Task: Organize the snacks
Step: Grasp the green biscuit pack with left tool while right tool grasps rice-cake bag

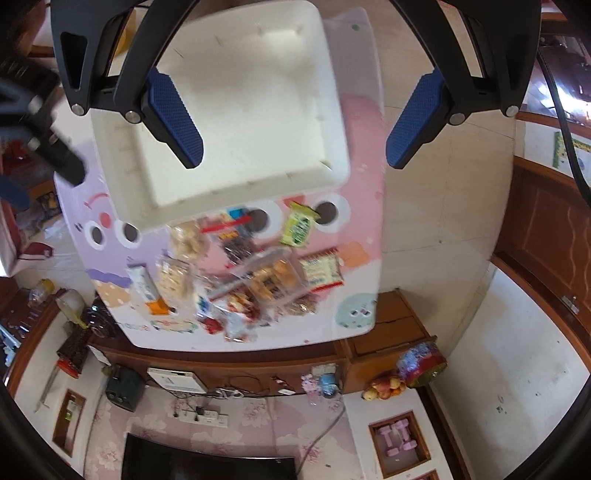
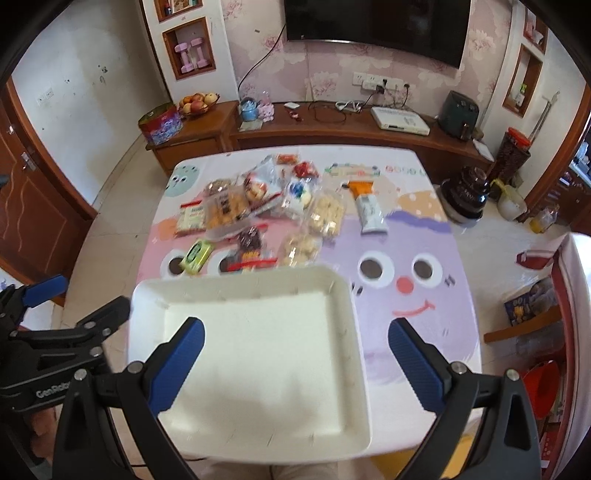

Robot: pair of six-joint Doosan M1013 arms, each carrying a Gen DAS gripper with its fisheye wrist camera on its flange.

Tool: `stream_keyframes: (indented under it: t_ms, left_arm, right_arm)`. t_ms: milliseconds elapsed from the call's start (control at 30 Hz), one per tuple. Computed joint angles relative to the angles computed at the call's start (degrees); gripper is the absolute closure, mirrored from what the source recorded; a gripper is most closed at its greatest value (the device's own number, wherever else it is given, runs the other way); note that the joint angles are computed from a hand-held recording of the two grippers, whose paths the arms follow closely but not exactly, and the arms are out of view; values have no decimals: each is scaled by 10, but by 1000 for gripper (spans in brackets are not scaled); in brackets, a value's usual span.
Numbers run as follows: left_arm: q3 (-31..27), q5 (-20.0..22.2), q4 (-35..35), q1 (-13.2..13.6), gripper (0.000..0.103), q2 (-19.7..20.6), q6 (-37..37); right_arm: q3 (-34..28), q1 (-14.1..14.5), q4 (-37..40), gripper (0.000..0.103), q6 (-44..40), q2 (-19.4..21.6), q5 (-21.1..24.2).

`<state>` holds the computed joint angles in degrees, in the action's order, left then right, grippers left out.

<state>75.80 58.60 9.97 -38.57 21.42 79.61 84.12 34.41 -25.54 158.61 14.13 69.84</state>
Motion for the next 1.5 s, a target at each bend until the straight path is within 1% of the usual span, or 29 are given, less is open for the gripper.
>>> stream_keyframes:
  t_ms: [100,200,333,400,500,533,600,633,733,767,900,933,1033,1100,1167,1200,1233,1267,1300,1333,1367,1400,1433,1467,1500]
  left_arm:
    - [-20,1,13,11,4,17,-18]
    - [-41,8,18,22,4,35,-29]
    - [-71,22,-14,40,4,66,-19]
    - [-83,28,-28,45,4,82,-12]
    - [-111,48,-49,50,4,116,2]
    - [-125,61,-59,52,4,132,9]
    - [-144,77,-73,53,4,155,16]
    - [-160,93,-82,53,4,171,21]
    - [-195,124,-84,52,4,208,21]
    - [-208,138,-80,51,4,221,17]
    - [-243,178,-88,53,4,255,14]
    - [-252,189,-83,51,4,264,13]
    - [-266,204,-63,46,6,279,14]
    - [-274,214,-59,44,12,289,17]
    - [-281,227,-64,44,24,297,17]
    - [-285,233,-70,45,27,301,16]
    - [-287,238,-77,46,34,304,17]
    - [-285,236,-86,48,38,304,15]
    - [-284,231,-92,49,40,305,14]
    - [-283,230,-101,51,46,305,17]
    - [-282,228,-113,53,54,305,19]
    - [-281,226,-121,54,57,305,19]
    - [-278,220,-119,52,64,303,18]
    - [-273,218,-117,50,67,299,17]
    - [-280,221,-117,48,67,302,17]
  right_arm:
    - [-3,-18,-2,3,-4,5,-13]
    - [-2,-43,17,3,-15,9,-31]
    - [-3,-72,45,4,-37,22,-47]
    - [-9,-87,61,6,-58,37,-51]
    - [-14,-107,96,11,-86,57,-62]
    - [-16,-112,104,12,-91,62,-62]
    - [-20,-124,128,13,-107,79,-65]
    - [-19,-128,134,14,-111,84,-65]
    - [-22,-144,169,15,-128,104,-62]
    - [-25,-149,184,17,-134,112,-55]
    - [-20,-167,248,23,-152,129,-57]
    - [-18,-171,259,25,-153,133,-57]
    - [-16,-178,291,30,-164,140,-63]
    - [-20,-179,301,34,-175,148,-58]
    - [-20,-181,316,39,-187,152,-61]
    - [-19,-181,320,41,-189,152,-64]
    - [-18,-182,324,44,-190,153,-66]
    - [-15,-184,329,46,-195,154,-73]
    - [-14,-183,328,47,-195,154,-75]
    - [-16,-183,328,47,-196,157,-75]
    - [-19,-181,326,48,-194,160,-75]
    - [-19,-180,324,50,-195,160,-76]
    - [-17,-179,325,56,-199,160,-81]
    - [-18,-178,326,61,-202,159,-81]
    - [-19,-178,326,64,-203,158,-86]
